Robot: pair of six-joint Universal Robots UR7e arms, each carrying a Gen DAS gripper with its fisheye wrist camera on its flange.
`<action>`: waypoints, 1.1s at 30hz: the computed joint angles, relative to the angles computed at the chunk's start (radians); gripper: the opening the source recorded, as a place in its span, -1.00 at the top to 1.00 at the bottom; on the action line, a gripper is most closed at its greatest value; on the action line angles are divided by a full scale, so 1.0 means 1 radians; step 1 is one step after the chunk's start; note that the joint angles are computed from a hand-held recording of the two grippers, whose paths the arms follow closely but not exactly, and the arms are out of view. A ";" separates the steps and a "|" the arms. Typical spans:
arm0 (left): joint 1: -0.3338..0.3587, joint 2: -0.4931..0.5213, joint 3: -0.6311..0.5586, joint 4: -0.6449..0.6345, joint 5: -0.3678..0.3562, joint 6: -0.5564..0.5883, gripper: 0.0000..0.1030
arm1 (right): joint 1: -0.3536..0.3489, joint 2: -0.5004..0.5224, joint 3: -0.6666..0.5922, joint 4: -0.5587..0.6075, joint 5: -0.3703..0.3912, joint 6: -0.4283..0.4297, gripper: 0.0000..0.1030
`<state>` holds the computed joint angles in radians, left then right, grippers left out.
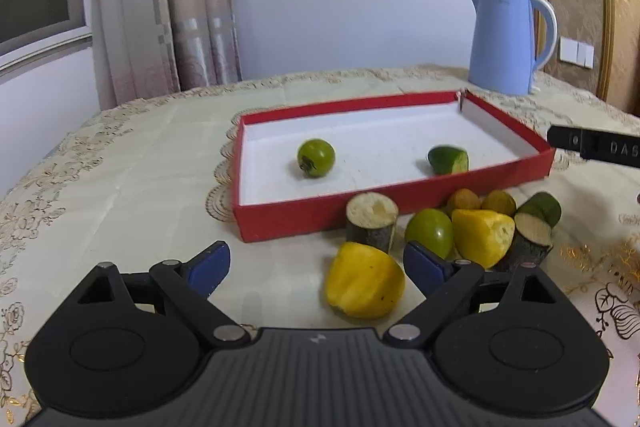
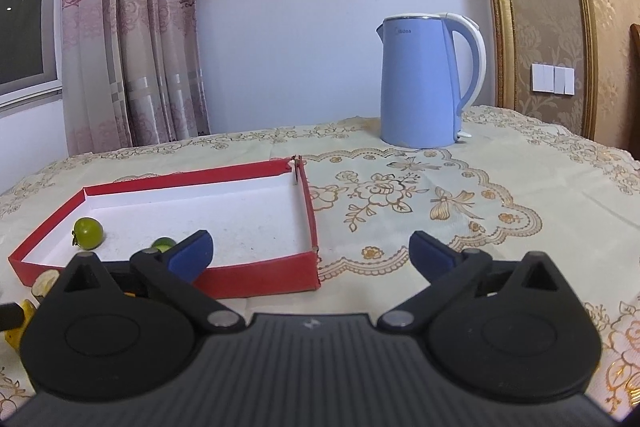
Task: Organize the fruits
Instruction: 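Move the left gripper back to the yellow pepper piece and grasp it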
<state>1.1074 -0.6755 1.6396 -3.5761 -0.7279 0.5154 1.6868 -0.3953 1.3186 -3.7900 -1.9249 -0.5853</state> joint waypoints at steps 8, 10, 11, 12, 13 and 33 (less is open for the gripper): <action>0.021 -0.020 -0.008 0.145 -0.038 -0.102 -0.83 | 0.000 0.000 0.000 0.001 -0.002 0.000 -1.00; 0.026 -0.026 -0.009 0.184 -0.047 -0.128 -0.82 | 0.000 -0.001 0.001 0.000 -0.002 0.001 -1.00; 0.027 -0.027 -0.009 0.189 -0.050 -0.135 -0.80 | 0.000 0.000 0.000 0.001 -0.004 0.001 -1.00; 0.028 -0.027 -0.008 0.186 -0.055 -0.132 -0.77 | 0.001 0.000 -0.001 0.003 -0.007 0.002 -1.00; 0.028 -0.028 -0.007 0.183 -0.059 -0.128 -0.70 | 0.001 0.000 -0.001 0.003 -0.009 0.004 -1.00; 0.012 -0.022 0.017 0.122 -0.069 -0.086 0.24 | -0.001 -0.001 -0.004 0.013 -0.015 0.025 -1.00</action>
